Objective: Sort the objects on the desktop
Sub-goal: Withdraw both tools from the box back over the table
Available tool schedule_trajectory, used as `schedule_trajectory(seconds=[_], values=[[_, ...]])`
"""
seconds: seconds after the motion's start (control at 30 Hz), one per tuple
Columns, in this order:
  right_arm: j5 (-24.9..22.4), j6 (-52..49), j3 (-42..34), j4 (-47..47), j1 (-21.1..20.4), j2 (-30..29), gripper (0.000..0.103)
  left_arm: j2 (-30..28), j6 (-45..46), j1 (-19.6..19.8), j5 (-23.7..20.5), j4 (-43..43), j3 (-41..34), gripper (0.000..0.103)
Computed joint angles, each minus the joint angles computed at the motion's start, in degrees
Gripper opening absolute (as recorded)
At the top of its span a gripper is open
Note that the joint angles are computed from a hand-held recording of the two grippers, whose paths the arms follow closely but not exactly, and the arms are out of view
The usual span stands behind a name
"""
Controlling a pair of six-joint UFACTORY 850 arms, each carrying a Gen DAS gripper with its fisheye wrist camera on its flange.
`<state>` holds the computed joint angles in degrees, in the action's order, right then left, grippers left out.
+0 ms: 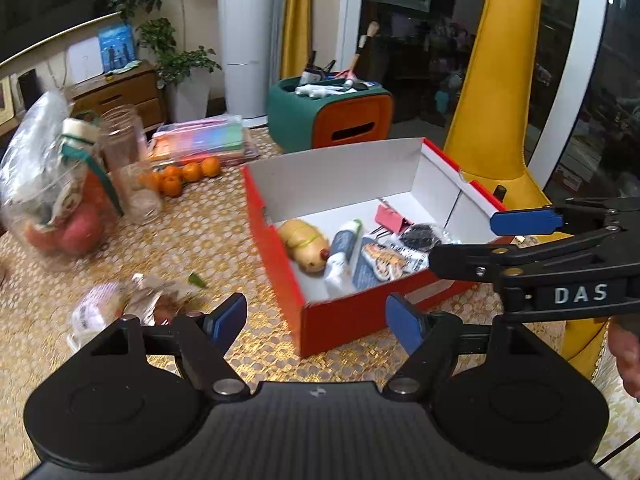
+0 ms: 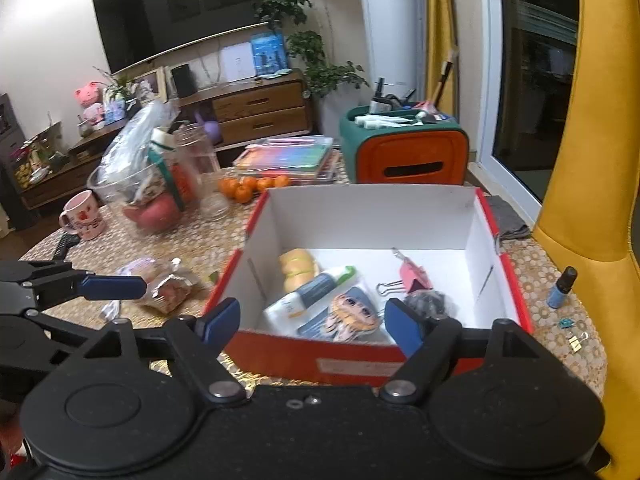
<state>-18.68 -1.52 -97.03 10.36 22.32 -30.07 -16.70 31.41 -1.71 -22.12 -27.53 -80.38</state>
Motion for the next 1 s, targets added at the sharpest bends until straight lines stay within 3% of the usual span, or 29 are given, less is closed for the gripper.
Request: schedule_trajectory(seconds=[0.2, 0.53, 0.73, 1.0], values=[[1.5, -1.45, 2.3, 1.32, 1.45, 1.57, 0.085, 3.2, 1.66, 2.02, 1.93, -2.37, 4.55, 0.082], [3.51, -3.96, 5.09, 3.65, 4.54, 2.51, 0.086, 7.33, 7.44, 6.13, 4.87, -6.82, 10.43, 0.083], [3.99, -3.12, 5.62, 2.06, 7.17, 1.93, 0.087, 7.99, 11.79, 9.43, 5.25, -11.78, 12.44, 0.087], [4.69, 1.36, 4.74, -3.51, 10.97, -0.28, 0.087, 6.27, 11.59, 12.76, 7.21, -9.9, 12.6, 0.087]])
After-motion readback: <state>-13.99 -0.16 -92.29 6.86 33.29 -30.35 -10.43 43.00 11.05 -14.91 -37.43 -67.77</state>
